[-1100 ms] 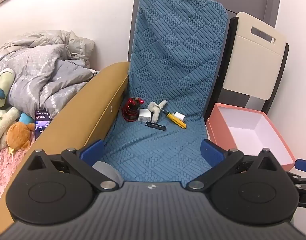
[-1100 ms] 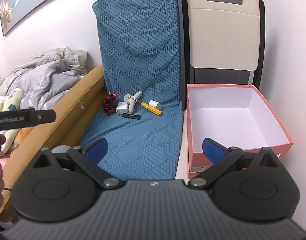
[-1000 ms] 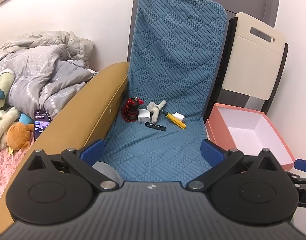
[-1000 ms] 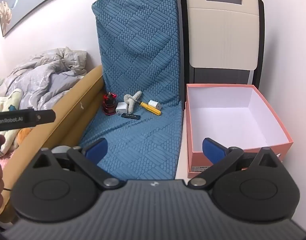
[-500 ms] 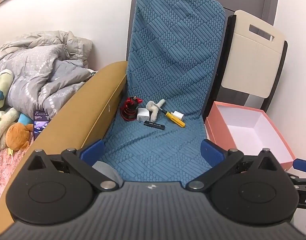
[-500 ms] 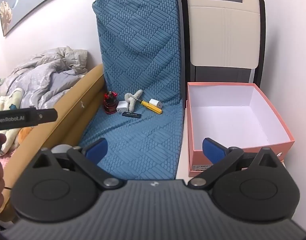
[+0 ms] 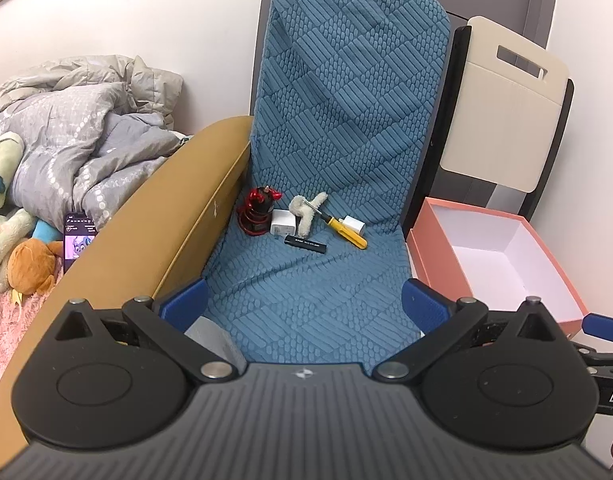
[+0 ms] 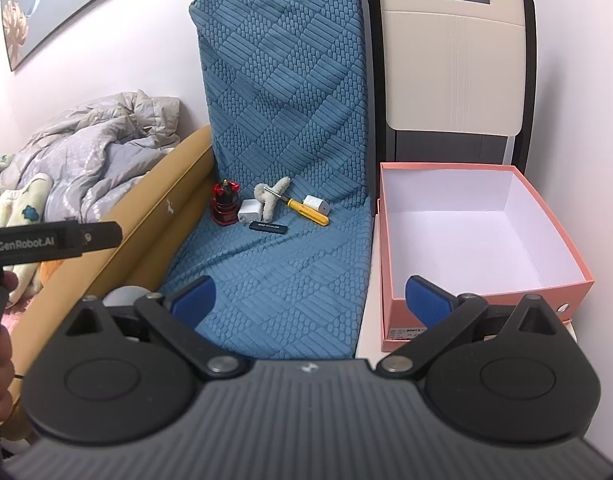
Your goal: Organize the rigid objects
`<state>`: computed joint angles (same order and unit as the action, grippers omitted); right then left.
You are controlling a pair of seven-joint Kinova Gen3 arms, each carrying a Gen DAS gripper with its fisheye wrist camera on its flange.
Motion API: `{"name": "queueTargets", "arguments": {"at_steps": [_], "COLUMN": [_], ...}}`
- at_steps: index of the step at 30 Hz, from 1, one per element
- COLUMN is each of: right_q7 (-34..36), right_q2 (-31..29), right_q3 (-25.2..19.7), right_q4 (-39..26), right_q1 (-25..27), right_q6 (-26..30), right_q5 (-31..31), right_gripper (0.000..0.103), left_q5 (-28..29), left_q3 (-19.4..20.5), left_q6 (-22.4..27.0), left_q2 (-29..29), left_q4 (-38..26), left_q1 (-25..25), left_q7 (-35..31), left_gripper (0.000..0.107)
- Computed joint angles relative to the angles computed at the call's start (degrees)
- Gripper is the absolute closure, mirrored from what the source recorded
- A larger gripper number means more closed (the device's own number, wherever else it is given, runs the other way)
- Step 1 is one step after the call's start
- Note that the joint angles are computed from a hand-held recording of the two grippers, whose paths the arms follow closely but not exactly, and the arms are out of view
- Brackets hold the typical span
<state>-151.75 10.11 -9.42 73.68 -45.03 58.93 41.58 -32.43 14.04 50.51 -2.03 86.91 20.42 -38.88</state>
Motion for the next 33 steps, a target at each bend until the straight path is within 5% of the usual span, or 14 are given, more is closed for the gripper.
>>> {"name": "queueTargets", "arguments": {"at_steps": [33], "right_q7": [-0.45], "right_q2": [-1.02], "right_q3": [-0.69], "right_q4": [2.18], "right_q1": [0.38], "right_q6": [-2.23], "right_q5": [-0.81], "right_gripper": [0.000], "left_q5": [1.63], "left_q3": [0.52], "left_q6": [-1.58], "left_q2": [-0.85], "left_q4": [2.38], "left_q1": [-0.11], "left_q7": [0.33], "left_gripper": [0.004]}}
